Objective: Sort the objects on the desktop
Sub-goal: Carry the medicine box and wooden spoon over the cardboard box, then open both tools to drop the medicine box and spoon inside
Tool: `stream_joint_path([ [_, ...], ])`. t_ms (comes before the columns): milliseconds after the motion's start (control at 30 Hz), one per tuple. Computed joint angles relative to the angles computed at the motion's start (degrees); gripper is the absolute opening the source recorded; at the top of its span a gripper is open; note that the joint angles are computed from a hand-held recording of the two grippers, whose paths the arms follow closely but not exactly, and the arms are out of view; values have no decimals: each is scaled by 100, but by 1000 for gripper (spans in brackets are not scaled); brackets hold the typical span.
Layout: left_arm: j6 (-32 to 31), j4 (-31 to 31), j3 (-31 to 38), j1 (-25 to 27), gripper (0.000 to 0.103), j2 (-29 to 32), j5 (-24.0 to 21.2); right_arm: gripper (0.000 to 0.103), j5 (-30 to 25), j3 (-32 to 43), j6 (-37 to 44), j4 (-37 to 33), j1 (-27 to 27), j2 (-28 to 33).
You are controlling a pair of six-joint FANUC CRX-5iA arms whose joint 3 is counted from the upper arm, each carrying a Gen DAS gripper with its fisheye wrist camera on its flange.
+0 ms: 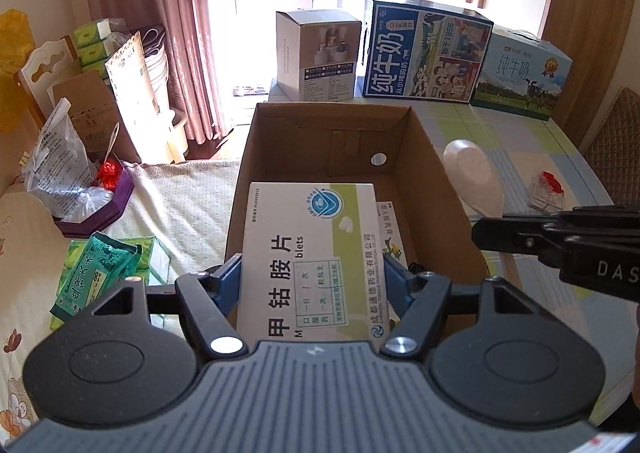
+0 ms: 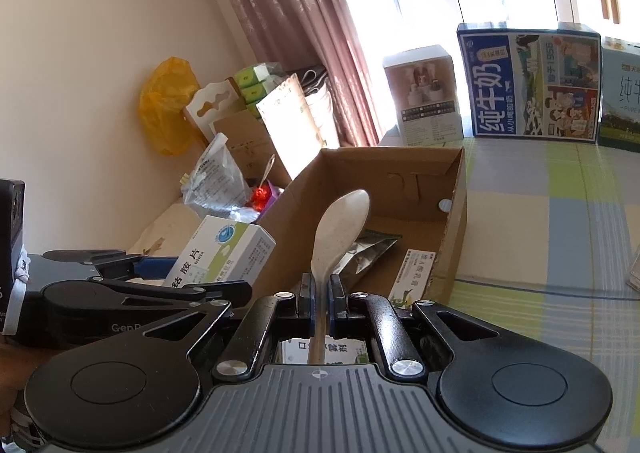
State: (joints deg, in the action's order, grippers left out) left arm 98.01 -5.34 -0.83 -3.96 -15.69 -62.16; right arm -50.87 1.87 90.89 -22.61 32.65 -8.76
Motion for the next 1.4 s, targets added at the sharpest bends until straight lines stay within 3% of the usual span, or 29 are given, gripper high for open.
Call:
stream_joint_path([
  [567,-149,222,-54,164,67,206,273,3,99,110,-173,-100,-80,290],
  [667,-57,139,-75,158,78,178,318,3,67,151,-181,-210,-158,346],
  [1100,58,-64,-30,99,79,130,214,5,82,142,-131,-363,-257,398],
  [1133,60,-83,-29,88,79,126,201,13,72,143,-122,-378,-277,400],
  [1167,83,-116,-22,68,79,125,187,32,55,150,-99,-414,-312,403],
  [1233,118,-140,-27,49,79,117,173,58,87,128,-52,-466,-347,368],
  [1400,210,-228,5,-34,79,122,111,58,115,78,78,-483,-390,285],
])
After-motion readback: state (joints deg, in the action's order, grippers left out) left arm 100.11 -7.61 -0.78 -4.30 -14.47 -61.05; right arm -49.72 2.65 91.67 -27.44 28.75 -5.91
